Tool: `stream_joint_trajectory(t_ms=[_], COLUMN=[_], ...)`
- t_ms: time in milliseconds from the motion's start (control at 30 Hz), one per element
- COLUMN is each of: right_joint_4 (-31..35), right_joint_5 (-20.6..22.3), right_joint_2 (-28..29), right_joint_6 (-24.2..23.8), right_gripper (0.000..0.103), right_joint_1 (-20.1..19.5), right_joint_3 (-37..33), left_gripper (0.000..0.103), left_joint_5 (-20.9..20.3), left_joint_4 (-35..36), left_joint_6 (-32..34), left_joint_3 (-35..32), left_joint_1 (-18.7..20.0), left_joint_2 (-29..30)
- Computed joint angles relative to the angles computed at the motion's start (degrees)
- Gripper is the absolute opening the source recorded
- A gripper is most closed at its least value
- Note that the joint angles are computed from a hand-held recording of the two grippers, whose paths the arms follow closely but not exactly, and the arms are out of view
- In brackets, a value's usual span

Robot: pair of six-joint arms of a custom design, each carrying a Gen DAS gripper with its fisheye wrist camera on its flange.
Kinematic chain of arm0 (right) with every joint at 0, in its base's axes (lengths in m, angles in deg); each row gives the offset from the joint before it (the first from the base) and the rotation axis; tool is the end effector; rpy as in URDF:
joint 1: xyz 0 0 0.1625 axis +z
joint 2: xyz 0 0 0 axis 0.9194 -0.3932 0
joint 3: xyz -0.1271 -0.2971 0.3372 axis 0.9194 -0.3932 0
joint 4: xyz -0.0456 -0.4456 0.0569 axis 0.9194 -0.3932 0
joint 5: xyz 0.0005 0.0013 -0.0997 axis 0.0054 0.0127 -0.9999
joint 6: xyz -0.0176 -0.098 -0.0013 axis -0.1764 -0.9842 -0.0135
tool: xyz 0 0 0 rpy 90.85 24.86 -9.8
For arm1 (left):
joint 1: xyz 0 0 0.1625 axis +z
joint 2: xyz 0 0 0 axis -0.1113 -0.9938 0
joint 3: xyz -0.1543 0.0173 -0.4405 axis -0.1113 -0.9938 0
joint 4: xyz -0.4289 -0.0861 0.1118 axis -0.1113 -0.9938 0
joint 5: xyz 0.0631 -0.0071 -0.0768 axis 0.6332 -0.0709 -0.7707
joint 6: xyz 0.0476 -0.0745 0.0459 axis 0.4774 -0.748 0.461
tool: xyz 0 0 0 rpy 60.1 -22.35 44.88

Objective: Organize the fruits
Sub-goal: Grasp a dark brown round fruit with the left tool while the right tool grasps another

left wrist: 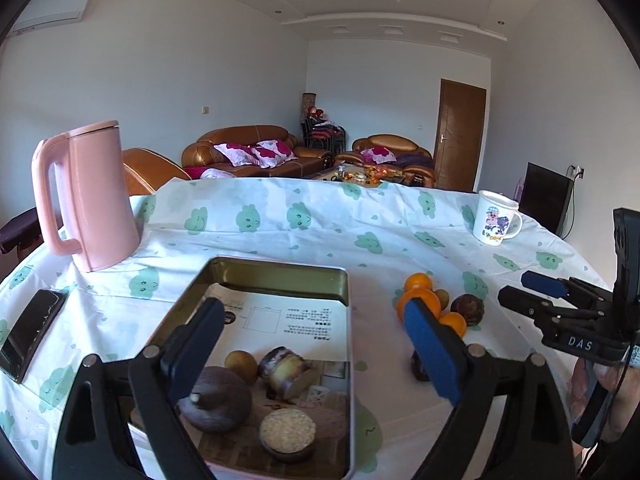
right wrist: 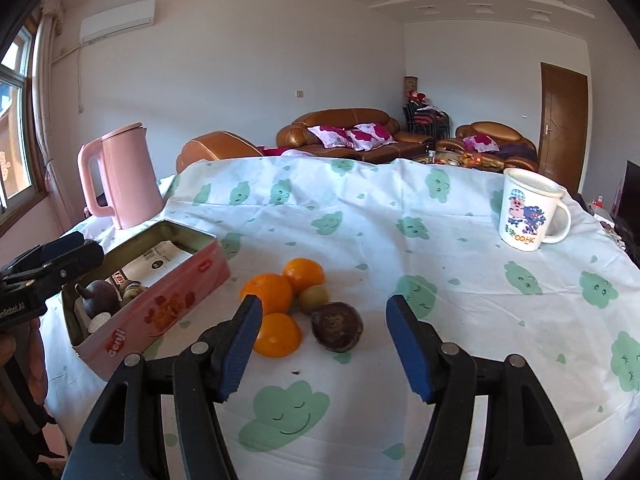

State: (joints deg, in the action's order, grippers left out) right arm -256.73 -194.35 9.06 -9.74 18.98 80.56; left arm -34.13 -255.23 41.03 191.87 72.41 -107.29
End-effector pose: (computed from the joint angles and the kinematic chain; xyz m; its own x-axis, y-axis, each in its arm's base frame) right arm 0.0478 -0.5464 0.0933 -0.7108 0.2842 0.6434 -0.4726 0.4845 -0.7361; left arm -0.1334 -0.6683 0.0289 -0.5749 0.6534 -0.4926 0.8105 0.3722 -0.4523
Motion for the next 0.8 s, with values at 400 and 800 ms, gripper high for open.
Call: stream_joint_trajectory(t_ms=[400, 800], right_joint_4=[9.00, 27.72], right_joint_5=[-4.61, -2.08], right_joint_2=[-1.42, -5.85], right_joint_6=[0.87, 11.76], right_gripper=[0.059, 0.055], right_joint_1=[-0.68, -3.79], right_joint_3=[-1.29, -3.69], left_gripper=[0.079, 0.052], left_joint_5=[1.09, 4.71], left_joint_4=[8.12, 26.50], left_joint_6=[2.34, -0.16], left_joint_3=[-0.13, -4.87], left_joint_1=[-3.84, -4.67], left_joint_2=[3.28, 4.84])
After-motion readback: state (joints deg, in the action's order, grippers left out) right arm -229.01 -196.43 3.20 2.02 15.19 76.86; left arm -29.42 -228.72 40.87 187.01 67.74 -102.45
